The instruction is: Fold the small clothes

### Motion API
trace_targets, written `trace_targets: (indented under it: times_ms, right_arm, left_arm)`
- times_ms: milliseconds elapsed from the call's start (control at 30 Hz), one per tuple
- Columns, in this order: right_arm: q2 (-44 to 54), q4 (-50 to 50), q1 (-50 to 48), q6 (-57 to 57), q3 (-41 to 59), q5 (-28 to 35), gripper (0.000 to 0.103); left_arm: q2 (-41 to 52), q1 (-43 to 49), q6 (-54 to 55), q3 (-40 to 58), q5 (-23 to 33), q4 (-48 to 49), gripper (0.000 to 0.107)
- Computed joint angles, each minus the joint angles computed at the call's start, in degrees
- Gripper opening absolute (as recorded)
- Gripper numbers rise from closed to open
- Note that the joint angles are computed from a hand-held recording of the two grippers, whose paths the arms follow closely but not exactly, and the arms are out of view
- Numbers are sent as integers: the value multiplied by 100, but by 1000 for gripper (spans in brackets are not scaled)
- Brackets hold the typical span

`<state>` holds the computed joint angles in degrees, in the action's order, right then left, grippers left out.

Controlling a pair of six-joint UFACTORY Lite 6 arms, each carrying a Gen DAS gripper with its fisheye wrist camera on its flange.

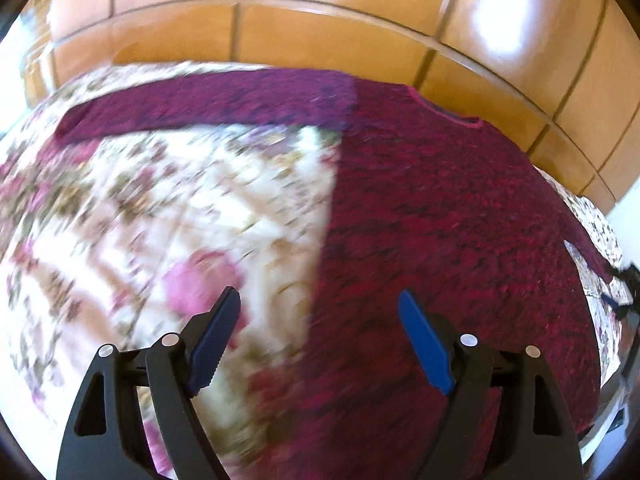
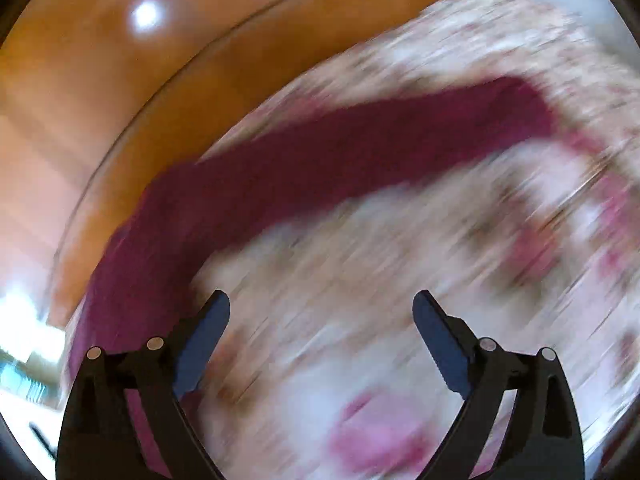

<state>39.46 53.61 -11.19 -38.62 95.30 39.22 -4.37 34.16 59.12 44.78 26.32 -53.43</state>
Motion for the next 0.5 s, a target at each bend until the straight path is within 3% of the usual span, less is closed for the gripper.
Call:
trace_targets:
  times_ms: [100, 200, 300, 333, 367, 500]
  right_arm:
    - [-751, 484, 537, -806, -1310, 224, 91]
    - [-1360, 541, 1129, -1226, -2306, 110, 76]
    - [-2000, 153, 1769, -1230, -3080, -674, 58]
    - [-2089, -93, 1876, -997, -3139, -795, 43]
    - [-2098, -115, 1857, -964, -3121, -745, 24]
    - [-2309, -214, 1771, -1014, -3032, -385, 15]
  left_arm:
    - [-64, 556, 318, -229, 437, -15, 78]
    - [-144, 939, 744, -455, 954, -109, 63]
    - [-308, 1061, 1153, -721, 1343, -238, 32]
    - [-344, 1011, 1193, -783, 1400, -279, 18]
    - [-497, 935, 1249, -916, 1301, -332, 14]
    - [-811, 959, 1299, -1021, 1379, -264, 11]
